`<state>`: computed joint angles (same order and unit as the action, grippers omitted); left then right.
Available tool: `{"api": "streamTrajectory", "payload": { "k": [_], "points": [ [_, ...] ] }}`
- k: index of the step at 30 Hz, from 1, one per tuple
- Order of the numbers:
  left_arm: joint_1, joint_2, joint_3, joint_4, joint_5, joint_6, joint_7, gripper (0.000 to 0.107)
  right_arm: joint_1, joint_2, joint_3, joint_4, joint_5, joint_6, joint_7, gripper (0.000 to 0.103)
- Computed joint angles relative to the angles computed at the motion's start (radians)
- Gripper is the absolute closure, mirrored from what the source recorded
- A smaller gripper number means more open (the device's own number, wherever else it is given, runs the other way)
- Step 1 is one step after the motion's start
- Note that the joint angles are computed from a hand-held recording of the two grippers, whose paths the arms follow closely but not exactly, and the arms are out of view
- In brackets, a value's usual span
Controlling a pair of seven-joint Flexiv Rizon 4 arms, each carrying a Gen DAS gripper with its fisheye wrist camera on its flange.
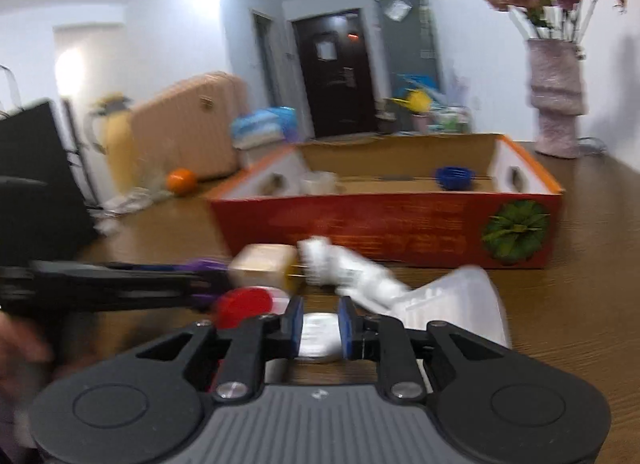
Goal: Organize rigid objects
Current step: 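Grasp the purple cap with the left tool while the right tool grasps the white disc, then lift and carry the purple cap and white disc over the cardboard box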
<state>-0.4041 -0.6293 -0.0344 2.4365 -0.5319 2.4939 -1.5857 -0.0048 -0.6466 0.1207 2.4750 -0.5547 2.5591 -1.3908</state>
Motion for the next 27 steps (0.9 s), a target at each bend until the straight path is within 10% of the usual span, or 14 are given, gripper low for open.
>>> {"api": "streamTrajectory", "payload": {
  "k": [8,19,27],
  "points": [
    [0.083,0.007,-0.011,0.043,0.130,0.036,-0.130,0.050,0.003,0.005,-0.019,-0.009,-0.069,-0.063,-0.055,0.049],
    [0.092,0.007,-0.004,0.076,0.150,0.080,-0.193,0.050,0.110,0.020,0.011,-0.033,0.104,-0.181,-0.152,0.064],
    [-0.018,0.017,0.007,0.111,-0.007,0.154,-0.146,0.050,0.133,0.014,0.008,-0.007,0.222,-0.063,-0.196,0.065]
  ]
}}
